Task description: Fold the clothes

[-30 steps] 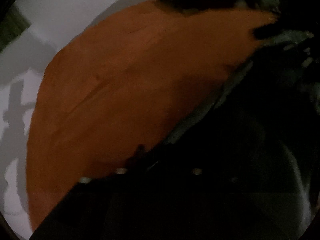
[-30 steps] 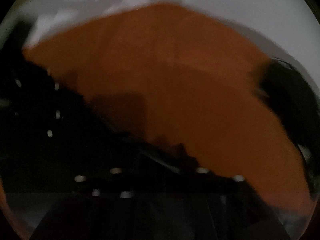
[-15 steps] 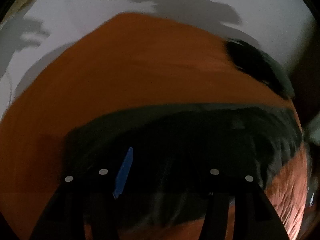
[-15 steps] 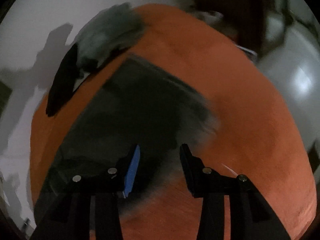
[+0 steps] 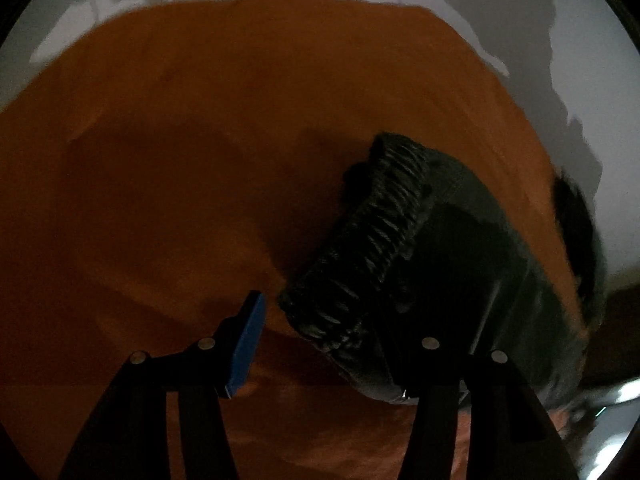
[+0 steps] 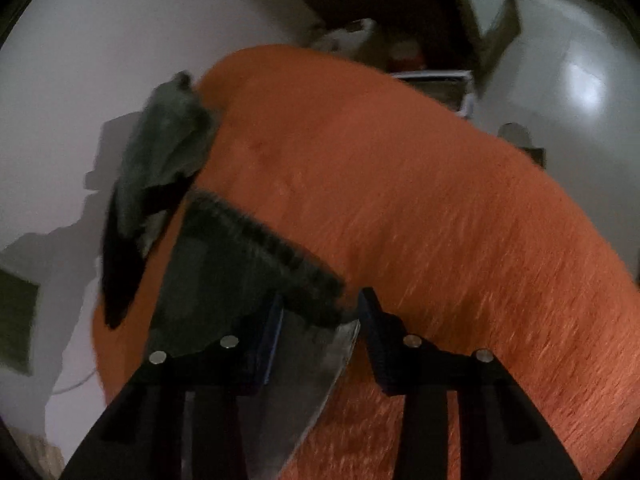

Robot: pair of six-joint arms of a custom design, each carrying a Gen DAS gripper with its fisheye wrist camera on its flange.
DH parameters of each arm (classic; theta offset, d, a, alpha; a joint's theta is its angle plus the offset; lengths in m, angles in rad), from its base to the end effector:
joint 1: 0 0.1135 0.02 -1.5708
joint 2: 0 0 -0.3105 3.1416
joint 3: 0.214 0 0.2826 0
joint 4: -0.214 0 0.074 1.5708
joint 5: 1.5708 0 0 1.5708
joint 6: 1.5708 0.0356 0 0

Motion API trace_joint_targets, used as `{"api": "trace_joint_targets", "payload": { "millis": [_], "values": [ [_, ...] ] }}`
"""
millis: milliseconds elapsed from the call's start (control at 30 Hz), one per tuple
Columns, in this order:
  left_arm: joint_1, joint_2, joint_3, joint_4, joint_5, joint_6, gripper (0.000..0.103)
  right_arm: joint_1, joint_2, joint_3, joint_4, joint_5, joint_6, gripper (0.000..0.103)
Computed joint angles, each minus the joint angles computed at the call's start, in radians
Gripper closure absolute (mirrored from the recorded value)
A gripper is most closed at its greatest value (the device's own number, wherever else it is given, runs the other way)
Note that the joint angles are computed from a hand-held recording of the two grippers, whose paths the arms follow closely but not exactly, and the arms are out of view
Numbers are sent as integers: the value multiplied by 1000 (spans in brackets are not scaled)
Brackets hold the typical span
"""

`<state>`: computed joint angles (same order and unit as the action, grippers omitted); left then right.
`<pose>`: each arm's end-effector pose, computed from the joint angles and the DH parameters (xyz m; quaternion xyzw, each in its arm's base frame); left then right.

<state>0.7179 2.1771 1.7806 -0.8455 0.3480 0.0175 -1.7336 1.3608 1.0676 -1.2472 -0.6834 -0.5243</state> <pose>0.3918 0.3260 0.2157 -0.3067 0.9224 -0.1014 0.2118 -0.0167 -0.2405 0.2933 0.5314 0.7779 0.1303 0.3090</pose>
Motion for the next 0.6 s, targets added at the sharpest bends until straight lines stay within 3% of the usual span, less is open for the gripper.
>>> {"api": "trace_joint_targets", "payload": {
  "millis": [33, 67, 100, 200, 300, 333, 400, 433, 467, 600],
  "values": [
    [-9, -6, -4, 4, -20, 24, 47, 34, -19, -9, 33, 22, 22, 66],
    [-19, -13, -11, 14, -33, 42, 47, 73, -42, -24, 68, 57, 29, 87],
    [-29, -19, -18, 23, -46, 60, 47, 95, -76, -36, 79, 102, 0, 95],
    [-47, -32, -28, 42, -75, 103, 47, 72, -182, -38, 66, 167, -49, 97],
    [-35, -57, -43, 37, -76, 136, 47, 191, -265, -45, 153, 263, 8, 96],
    [-19, -74, -71, 42, -71, 154, 47, 267, -268, -30, 170, 272, 35, 95],
    [6, -86, -81, 26, -71, 186, 47, 438, -236, 11, 197, 267, 89, 71],
    [14, -88, -73, 11, -70, 195, 47, 534, -218, 14, 234, 301, 121, 40],
    [18, -97, -79, 2, -66, 201, 47, 623, -193, 23, 269, 333, 145, 35],
    [36, -115, -95, -9, -50, 234, 47, 845, -86, 40, 393, 533, 227, 37]
  ]
}}
